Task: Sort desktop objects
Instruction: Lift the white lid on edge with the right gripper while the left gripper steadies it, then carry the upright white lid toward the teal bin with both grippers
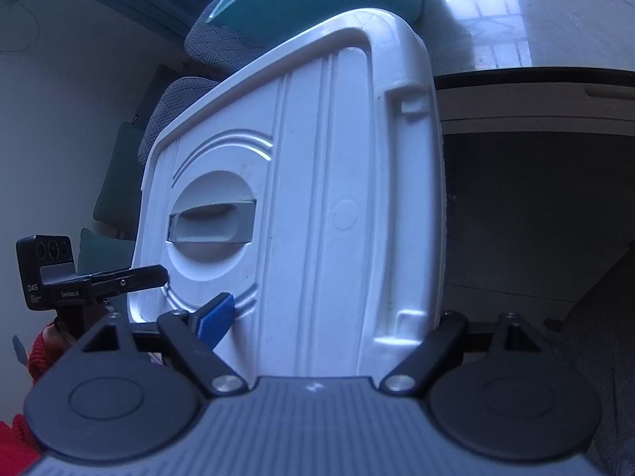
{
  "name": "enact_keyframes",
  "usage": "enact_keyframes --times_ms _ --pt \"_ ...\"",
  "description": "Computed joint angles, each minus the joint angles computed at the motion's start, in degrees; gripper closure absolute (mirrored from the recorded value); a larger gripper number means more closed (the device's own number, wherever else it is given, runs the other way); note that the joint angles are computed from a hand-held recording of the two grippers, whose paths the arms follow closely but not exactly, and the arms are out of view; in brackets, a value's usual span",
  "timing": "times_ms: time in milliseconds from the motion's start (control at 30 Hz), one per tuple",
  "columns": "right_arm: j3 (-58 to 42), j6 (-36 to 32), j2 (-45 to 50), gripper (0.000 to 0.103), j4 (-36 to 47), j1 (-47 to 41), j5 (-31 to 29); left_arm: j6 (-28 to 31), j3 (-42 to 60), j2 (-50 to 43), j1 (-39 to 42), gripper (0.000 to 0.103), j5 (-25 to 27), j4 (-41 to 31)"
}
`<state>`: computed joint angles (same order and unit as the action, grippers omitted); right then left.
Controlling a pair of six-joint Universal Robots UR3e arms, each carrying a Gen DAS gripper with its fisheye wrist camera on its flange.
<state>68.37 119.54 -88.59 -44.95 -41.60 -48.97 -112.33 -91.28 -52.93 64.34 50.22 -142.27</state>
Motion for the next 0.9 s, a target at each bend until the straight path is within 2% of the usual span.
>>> enact_keyframes --times_ms 100,167,233,333,467,567,667,733,900 --pt "-2.75 -1.42 -0.61 0.017 3.81 -1.13 0.29 11.8 8.2 -1.57 9.87 0.0 2.38 -13.44" --pt "-5.81 -2.81 -0.17 0.017 6.97 -2.35 0.22 16.18 13.57 -3.26 14.09 0.0 3.75 -19.7" --pt "-5.16 1.59 -1.54 0.017 3.93 1.03 2.24 18.94 18.81 -5.22 16.65 0.0 4.45 -24.51" --pt "-8.28 2.98 -0.43 0.017 4.34 2.55 3.56 19.3 24.82 -8.97 16.09 0.0 3.86 -26.84" --pt "-13.08 1.24 1.47 0.017 8.03 1.18 3.58 13.81 29.21 -13.94 10.53 0.0 1.88 -22.89" --pt "-16.22 5.16 2.85 0.017 6.1 3.87 5.07 9.73 33.11 -17.76 7.0 0.0 0.83 -20.88" --pt "-20.8 6.29 4.3 0.017 7.04 4.45 5.87 5.44 35.78 -20.3 3.55 0.0 -1.08 -18.11" --pt "-20.76 11.16 4.31 0.017 3.13 7.66 7.41 1.14 38.23 -22.51 0.03 0.0 -2.45 -15.04" --pt "-26.95 13.85 8.37 0.017 2.65 9.21 9.33 -7.78 46.56 -29.86 -7.36 0.0 -4.04 -8.65"
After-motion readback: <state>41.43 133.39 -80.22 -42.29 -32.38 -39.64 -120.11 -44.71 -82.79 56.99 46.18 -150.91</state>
